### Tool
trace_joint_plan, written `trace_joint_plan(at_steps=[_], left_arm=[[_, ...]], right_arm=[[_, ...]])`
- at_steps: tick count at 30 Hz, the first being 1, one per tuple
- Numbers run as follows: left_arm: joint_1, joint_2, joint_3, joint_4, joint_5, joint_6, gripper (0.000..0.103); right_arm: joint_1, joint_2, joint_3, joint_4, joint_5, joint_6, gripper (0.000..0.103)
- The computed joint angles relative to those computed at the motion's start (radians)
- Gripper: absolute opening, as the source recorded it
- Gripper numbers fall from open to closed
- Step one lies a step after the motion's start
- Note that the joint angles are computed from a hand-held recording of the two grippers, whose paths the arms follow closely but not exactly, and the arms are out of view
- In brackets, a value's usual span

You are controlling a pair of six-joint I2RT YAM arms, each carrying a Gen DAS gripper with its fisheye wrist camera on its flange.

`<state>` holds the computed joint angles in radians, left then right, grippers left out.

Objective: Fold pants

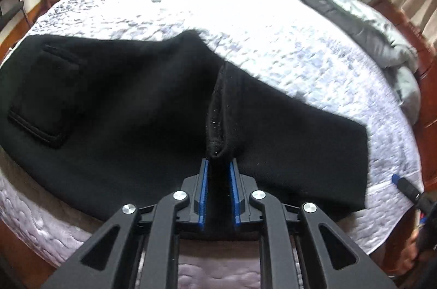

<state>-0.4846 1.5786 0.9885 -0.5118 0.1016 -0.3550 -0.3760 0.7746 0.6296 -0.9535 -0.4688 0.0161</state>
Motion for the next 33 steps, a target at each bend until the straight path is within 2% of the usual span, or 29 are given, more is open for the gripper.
trace_joint_plan(at_steps=[4,5,7,9,11,15,18,23,25,27,30,33], left_arm=[[-0.031,0.036,-0.02,0.027,-0.054,0.017,0.016],[-0.033,0.036,-0.025,0.033,-0.063,0.02,0.016],[-0.043,0.052,-0.007,0.027,-0.068,0.014,0.018],[-0.044,0.063,0.022,-0.004,-0.075,0.015,0.026],[-0.018,0.005,-0.005,-0.03,-0.092,0.029,0.029],[-0.037,-0.084,0.022,-0.039,-0.14,0.023,0.029],[-0.062,-0.034,0.097,-0.048,-0.09,0.027,0.041],[-0.117,0.155,0.21,-0.075,-0.078,0.044,0.041],[-0.113,0.215,0.224,-0.079,-0.064,0.043,0.041],[-0.115,0.218,0.189,-0.031,-0.07,0.06,0.041],[-0.121,0.213,0.175,-0.021,-0.079,0.07,0.042],[-0.104,0.202,0.173,-0.027,-0.046,0.069,0.042]], right_arm=[[0.207,0.138,0.021,0.074,0.159,0.079,0.068],[0.272,0.22,0.035,0.073,0.242,0.108,0.068],[0.298,0.333,0.031,0.096,0.305,0.139,0.068],[0.237,0.414,-0.002,0.143,0.249,0.129,0.065],[0.179,0.407,-0.01,0.141,0.19,0.114,0.06],[0.203,0.333,0.079,0.082,0.276,0.129,0.057],[0.243,0.387,0.167,0.085,0.284,0.131,0.057],[0.305,0.56,0.213,0.159,0.297,0.17,0.057],[0.294,0.632,0.221,0.184,0.308,0.174,0.054],[0.275,0.678,0.203,0.222,0.288,0.178,0.054],[0.267,0.698,0.172,0.268,0.272,0.177,0.056],[0.28,0.675,0.176,0.248,0.274,0.19,0.058]])
